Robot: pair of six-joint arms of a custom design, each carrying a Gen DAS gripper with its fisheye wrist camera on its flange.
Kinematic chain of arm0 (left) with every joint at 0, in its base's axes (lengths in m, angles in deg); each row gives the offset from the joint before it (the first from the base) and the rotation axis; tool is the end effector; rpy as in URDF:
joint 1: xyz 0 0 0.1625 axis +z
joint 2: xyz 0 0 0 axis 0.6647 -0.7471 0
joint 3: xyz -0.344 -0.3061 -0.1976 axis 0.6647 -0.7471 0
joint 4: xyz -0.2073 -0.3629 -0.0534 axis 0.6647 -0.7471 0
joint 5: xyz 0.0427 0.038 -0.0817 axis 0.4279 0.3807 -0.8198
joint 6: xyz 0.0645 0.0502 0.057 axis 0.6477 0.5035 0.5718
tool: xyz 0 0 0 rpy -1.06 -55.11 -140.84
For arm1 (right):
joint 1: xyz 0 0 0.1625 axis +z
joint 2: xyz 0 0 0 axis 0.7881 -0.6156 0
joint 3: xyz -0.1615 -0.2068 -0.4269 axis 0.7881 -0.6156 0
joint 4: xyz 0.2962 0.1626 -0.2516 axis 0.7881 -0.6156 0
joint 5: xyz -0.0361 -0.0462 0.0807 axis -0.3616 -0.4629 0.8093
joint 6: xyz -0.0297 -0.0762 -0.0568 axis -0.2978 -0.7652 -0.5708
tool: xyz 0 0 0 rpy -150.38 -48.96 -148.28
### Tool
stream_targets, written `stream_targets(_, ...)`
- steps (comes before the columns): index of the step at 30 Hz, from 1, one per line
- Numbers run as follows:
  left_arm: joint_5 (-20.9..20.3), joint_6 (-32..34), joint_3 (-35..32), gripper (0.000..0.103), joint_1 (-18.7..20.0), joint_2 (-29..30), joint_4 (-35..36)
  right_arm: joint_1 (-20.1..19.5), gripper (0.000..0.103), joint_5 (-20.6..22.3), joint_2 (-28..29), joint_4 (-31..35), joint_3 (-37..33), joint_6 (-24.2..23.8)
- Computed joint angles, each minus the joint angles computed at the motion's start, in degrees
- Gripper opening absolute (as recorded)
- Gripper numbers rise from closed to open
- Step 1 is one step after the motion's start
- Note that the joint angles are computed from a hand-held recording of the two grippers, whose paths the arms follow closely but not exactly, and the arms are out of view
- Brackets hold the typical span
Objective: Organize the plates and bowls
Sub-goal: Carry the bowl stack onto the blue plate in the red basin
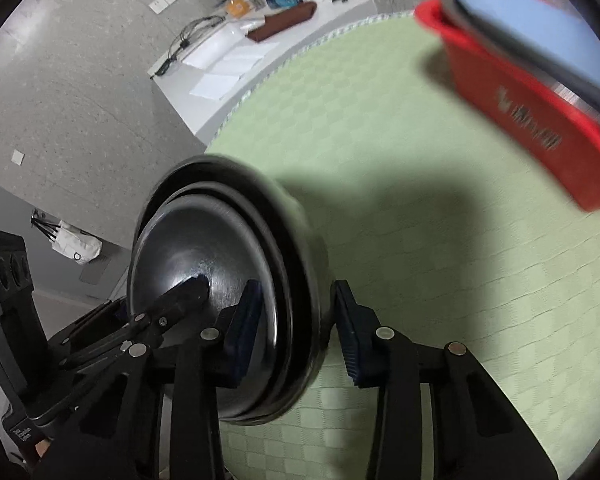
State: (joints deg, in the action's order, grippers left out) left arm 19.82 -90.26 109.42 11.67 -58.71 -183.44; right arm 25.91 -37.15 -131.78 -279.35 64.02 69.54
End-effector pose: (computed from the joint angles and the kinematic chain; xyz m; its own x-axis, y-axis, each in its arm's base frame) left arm -0.2971 -0.6873 0.0355 -0.7874 0.4840 -0.3818 0.5687 0.8093 -0.1471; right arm 0.0091 -0.4050 0.2568 -0.8548 0.3565 0.3771 0.0553 0.7851 -0.6169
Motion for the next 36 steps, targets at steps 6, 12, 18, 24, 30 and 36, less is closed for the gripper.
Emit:
stream_targets(6, -0.7, -2.4, 1.1, 0.033, -3.6, -1.0, -3.7, 0.5, 0.035, 2.0, -9.4, 4.3, 0.3, -3.5)
stream_targets(12, -0.4, -3.1, -2.6, 0.033, -8.6, 2.1, -4.9, -1.6, 0.035, 5.5, -22.5, 15.3, -2.7, -7.5)
stream_targets(18, -0.6, -2.9, -12.6, 0.033, -12.0, 9.7, -1.6, -8.5, 0.035, 10.5, -32.2, 25.8, -7.5, -10.5)
stream_targets(24, 0.7, -3.7, -26.1, 0.033, -13.1, 19.1, 7.2, -17.1, 0.035, 15.0, -35.1, 36.1, -13.8, -12.1)
stream_targets(30, 2.3, -6.6, -40.4, 0.034, -12.9, 27.6, 19.4, -21.7, 0.035, 15.8, -33.0, 42.9, -19.0, -12.3)
stream_targets(36, 5.5, -8.3, -50.9, 0.033, -13.0, 33.7, 28.4, -23.9, 0.035, 16.1, -30.8, 46.3, -21.4, -13.0)
